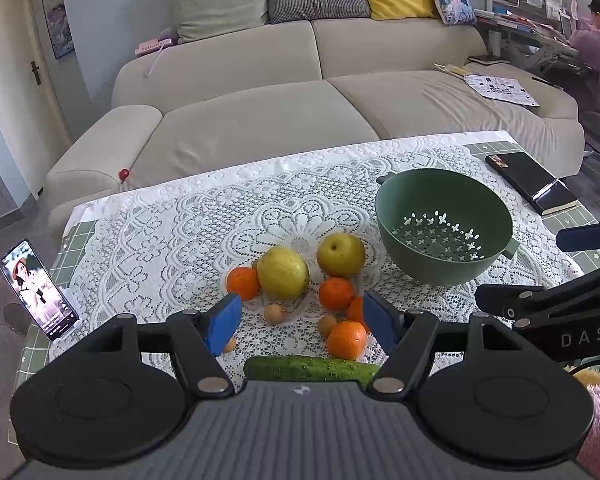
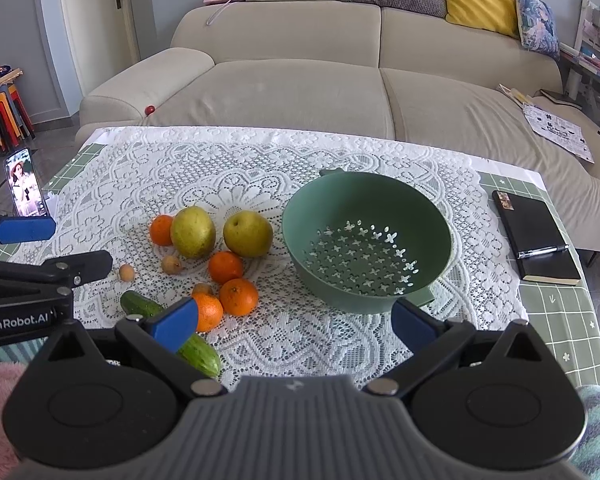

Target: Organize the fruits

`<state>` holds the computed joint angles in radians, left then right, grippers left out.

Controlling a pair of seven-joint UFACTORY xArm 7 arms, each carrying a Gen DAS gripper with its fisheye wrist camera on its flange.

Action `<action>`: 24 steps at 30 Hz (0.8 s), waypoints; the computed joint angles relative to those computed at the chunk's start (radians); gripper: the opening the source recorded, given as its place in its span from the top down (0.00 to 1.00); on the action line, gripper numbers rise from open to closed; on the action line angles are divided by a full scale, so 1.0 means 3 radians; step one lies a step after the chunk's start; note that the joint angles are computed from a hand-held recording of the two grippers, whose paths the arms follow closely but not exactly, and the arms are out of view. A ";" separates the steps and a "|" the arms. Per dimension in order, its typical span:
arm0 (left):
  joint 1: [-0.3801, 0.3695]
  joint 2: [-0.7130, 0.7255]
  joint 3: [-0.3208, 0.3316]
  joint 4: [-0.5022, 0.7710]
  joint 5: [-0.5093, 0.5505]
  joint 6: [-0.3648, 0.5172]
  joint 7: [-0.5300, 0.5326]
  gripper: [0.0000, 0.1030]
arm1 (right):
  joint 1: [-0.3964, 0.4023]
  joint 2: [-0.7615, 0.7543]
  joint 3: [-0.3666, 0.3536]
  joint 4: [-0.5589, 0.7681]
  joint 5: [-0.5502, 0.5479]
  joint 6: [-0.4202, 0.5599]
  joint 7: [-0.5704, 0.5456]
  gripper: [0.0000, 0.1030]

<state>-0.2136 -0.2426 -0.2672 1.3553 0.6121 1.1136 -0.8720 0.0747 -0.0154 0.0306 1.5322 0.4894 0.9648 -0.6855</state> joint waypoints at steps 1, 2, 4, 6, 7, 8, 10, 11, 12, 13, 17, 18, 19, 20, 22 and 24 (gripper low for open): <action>-0.0001 0.0001 0.0001 0.0000 -0.0006 0.0002 -0.0002 0.20 | 0.0000 0.0000 0.0000 0.0000 0.0000 0.0000 0.0000 0.04; -0.0001 0.0002 0.0004 0.0001 -0.0012 0.0005 -0.0001 0.20 | -0.0001 0.0001 0.0000 0.0002 0.0002 0.0001 -0.0001 0.04; -0.0002 0.0004 0.0007 0.0001 -0.0022 0.0008 -0.0006 0.20 | -0.0001 0.0002 0.0001 0.0003 0.0000 0.0001 0.0000 0.04; -0.0002 0.0000 0.0010 -0.0002 -0.0031 0.0015 -0.0007 0.20 | -0.0001 -0.0001 0.0001 -0.0001 -0.0001 0.0002 -0.0001 0.04; -0.0002 -0.0002 0.0011 -0.0002 -0.0035 0.0018 -0.0007 0.20 | -0.0001 -0.0001 0.0001 -0.0001 -0.0001 0.0002 -0.0001 0.04; -0.0002 -0.0001 0.0012 0.0000 -0.0038 0.0018 -0.0006 0.20 | -0.0001 -0.0002 0.0001 -0.0001 -0.0001 0.0002 0.0001 0.04; 0.0000 0.0000 0.0016 0.0004 -0.0043 0.0019 -0.0001 0.20 | -0.0001 -0.0010 0.0000 -0.0014 0.0003 -0.0002 -0.0007 0.04; 0.0000 -0.0002 0.0016 0.0002 -0.0043 0.0018 0.0000 0.20 | -0.0001 -0.0010 0.0000 -0.0014 0.0003 -0.0002 -0.0007 0.04; 0.0000 -0.0002 0.0015 0.0002 -0.0043 0.0018 0.0000 0.20 | 0.0000 -0.0009 0.0000 -0.0012 0.0000 0.0001 -0.0004 0.04; 0.0001 -0.0002 0.0015 0.0002 -0.0043 0.0018 0.0000 0.20 | -0.0001 -0.0010 -0.0001 -0.0011 0.0000 0.0003 -0.0005 0.04; 0.0001 -0.0001 0.0014 0.0002 -0.0046 0.0022 0.0002 0.20 | 0.0001 -0.0018 -0.0002 -0.0024 0.0000 -0.0001 -0.0012 0.04; 0.0001 -0.0001 0.0013 0.0002 -0.0045 0.0023 -0.0001 0.20 | 0.0001 -0.0018 -0.0002 -0.0024 0.0000 -0.0001 -0.0012 0.04; 0.0000 -0.0001 0.0011 0.0001 -0.0046 0.0026 -0.0002 0.20 | 0.0002 -0.0020 -0.0002 -0.0029 -0.0005 0.0000 -0.0009 0.04; -0.0001 -0.0001 0.0011 -0.0001 -0.0046 0.0025 -0.0002 0.20 | 0.0004 -0.0017 -0.0001 -0.0025 -0.0009 0.0004 -0.0005 0.04; -0.0002 -0.0001 0.0012 -0.0001 -0.0046 0.0025 -0.0002 0.20 | 0.0005 -0.0011 0.0000 -0.0020 -0.0014 0.0010 -0.0002 0.04; -0.0003 -0.0005 0.0017 -0.0008 -0.0061 0.0020 0.0000 0.20 | 0.0005 0.0007 0.0000 0.0001 -0.0017 0.0027 -0.0006 0.04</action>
